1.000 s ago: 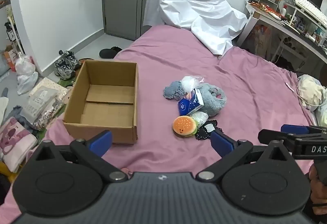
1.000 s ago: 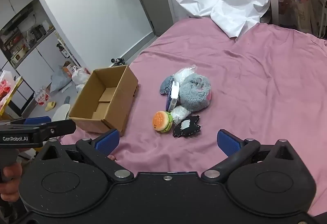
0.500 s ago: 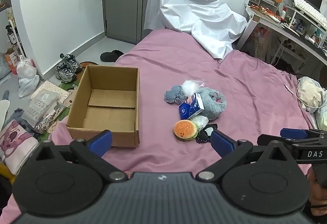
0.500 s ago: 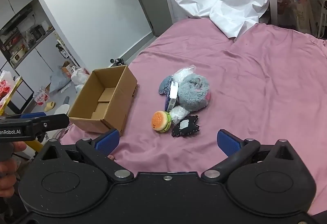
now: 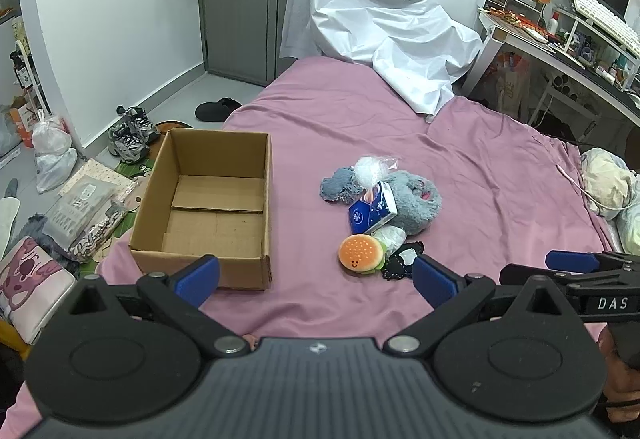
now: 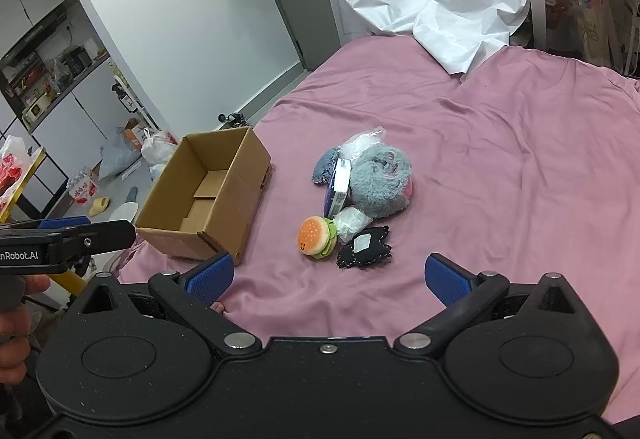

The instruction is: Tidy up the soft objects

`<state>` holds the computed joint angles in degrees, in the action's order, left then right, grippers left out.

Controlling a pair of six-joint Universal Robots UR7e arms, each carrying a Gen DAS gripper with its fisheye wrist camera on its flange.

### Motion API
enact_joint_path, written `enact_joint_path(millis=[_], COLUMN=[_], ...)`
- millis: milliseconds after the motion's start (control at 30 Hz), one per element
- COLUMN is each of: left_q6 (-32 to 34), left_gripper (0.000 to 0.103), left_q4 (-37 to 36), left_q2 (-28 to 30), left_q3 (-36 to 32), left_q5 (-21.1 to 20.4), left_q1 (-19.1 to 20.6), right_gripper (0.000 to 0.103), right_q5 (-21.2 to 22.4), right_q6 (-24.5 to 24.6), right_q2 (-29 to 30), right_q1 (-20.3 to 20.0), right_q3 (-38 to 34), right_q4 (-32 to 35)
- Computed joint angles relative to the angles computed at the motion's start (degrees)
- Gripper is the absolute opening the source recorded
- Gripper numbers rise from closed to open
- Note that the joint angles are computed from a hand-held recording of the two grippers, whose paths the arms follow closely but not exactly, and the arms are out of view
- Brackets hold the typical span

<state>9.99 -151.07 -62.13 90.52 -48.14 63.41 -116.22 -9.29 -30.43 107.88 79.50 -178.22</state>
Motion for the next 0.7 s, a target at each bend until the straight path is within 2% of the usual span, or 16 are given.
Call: enact_joint_path(millis=[700], left_q6=[-0.35], left_gripper=[0.102], left_q4=[0.28], left_q2=[-0.04], left_q3=[0.03], left_q5=[0.02], left_q1=[-0.05], right_gripper=[0.103], right_q5=[-0.67], right_q6=[-0.49], right_q2=[0.12], right_q1=[0.09], right_q3=[-0.06], right_q4=[-0.14])
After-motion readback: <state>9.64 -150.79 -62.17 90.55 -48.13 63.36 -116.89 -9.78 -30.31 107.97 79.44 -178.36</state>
